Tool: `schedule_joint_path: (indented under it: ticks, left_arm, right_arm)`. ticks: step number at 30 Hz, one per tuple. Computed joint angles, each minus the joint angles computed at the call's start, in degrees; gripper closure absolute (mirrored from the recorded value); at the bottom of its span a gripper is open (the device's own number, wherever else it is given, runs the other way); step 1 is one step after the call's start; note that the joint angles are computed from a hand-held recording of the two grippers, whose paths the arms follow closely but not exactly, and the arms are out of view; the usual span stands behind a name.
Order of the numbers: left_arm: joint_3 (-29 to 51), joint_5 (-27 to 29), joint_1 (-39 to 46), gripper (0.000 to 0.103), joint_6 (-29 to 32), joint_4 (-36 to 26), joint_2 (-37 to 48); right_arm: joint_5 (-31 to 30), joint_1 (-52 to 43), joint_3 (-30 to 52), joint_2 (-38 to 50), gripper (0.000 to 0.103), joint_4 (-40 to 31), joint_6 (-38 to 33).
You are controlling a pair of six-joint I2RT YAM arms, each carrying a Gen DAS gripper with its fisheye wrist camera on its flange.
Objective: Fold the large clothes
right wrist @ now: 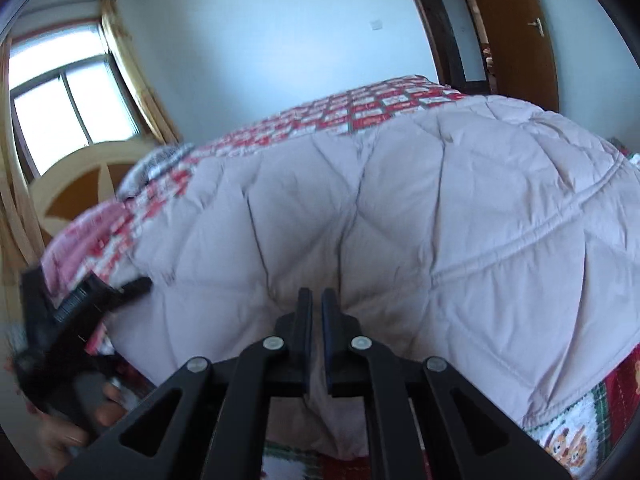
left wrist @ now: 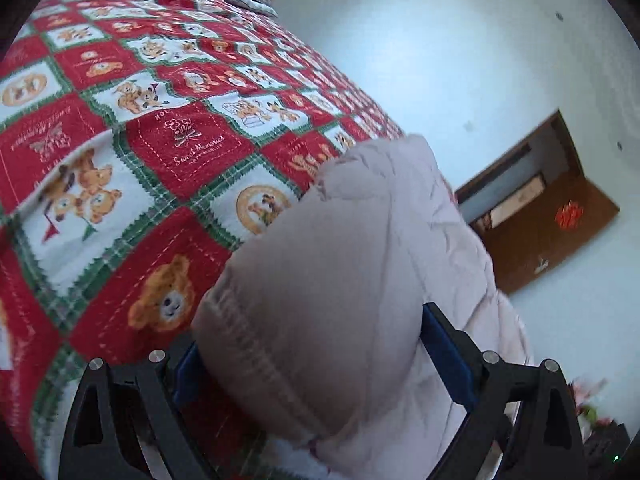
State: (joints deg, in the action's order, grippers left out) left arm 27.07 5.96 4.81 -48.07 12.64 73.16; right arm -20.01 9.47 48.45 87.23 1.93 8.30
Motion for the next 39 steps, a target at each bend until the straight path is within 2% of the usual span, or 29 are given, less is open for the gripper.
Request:
schedule_joint_path:
  ticks: [2,4,5,6,7,9,11,14,17,19,21,24,27,29,33,35,36,39]
  left_arm:
    - [-0.2,-1.1,-0.9,0.009,0.2,1.6,0.4]
    - [0.6,0.3,-1.2,0.011,0.9,3.8,2.1]
    - [0.5,2.2,-0.7,0.028,0.9,6.1,3.1]
    - [0.7,4.1,0.0,0.041,0.9,8.1,4.4]
    - [1.0,5.4,0.6,0.045,0.9,9.4,5.3]
    - [1.2,8.0,1.7,0.063,1.3,10.4,5.2]
    - [1.9,10.5,2.4,0.071,3.0,9.3,3.3]
    - [2.9,12.8,2.8,0.077,4.9,6.7,-1.3]
    - [5.7,15.1,3.2,0.078,8.5,1.4,-6.4]
    - [8.5,14.6,2.7,0.078,13.7,-4.8,-11.8]
    - [11.7,11.1,0.5,0.078,19.5,-11.7,-16.7]
    - [16.1,1.2,-6.0,0.078,28.8,-21.0,-21.0]
    - [17.1,-6.1,-11.2,0.078,34.5,-24.5,-22.6]
    - [16.7,-7.8,-13.9,0.078,35.7,-24.8,-23.4]
    - [17.8,-17.6,-25.5,0.078,39.7,-22.5,-20.5]
    - [18.6,-21.1,-31.6,0.078,41.6,-20.3,-17.2]
    - [19.0,-22.5,-34.4,0.078,42.5,-19.0,-15.1]
    - [20.2,-26.2,-43.6,0.078,46.1,-15.7,-7.0]
  right_arm:
    - [1.3,1.0,2.3,5.5,0.096,-1.4,-0.3]
    - [0.6,0.7,-0.2,6.5,0.097,4.1,0.7]
    - [0.5,0.7,0.0,6.5,0.097,3.7,0.7]
    - [0.2,0.7,0.6,6.6,0.097,2.8,0.7]
    - [-0.3,0.5,1.2,6.9,0.097,1.9,0.7]
    - [-2.2,-0.3,2.1,7.5,0.097,1.1,1.0]
    - [-5.5,-1.6,2.7,8.2,0.097,0.2,3.8]
    - [-11.3,-2.5,5.5,10.4,0.097,-3.6,9.5]
    - [-15.5,-0.8,6.8,11.3,0.097,-5.5,13.6]
    - [-18.6,1.0,5.8,11.3,0.097,-4.2,16.2]
    - [-23.7,4.6,5.0,12.6,0.098,-1.3,19.7]
    - [-33.1,8.5,6.3,16.1,0.099,1.4,22.5]
    - [-35.2,8.0,7.5,15.3,0.097,-3.6,17.7]
    - [-36.9,4.3,5.2,10.6,0.092,-6.1,13.9]
    - [-37.1,-10.0,-0.8,-4.4,0.092,-10.7,5.1]
    - [-33.7,-18.3,-2.0,-9.6,0.091,-13.1,1.3]
    - [-32.0,-22.1,-2.0,-10.5,0.091,-14.5,-0.7]
    - [-32.2,-29.6,-0.2,-6.6,0.091,-20.5,-6.2]
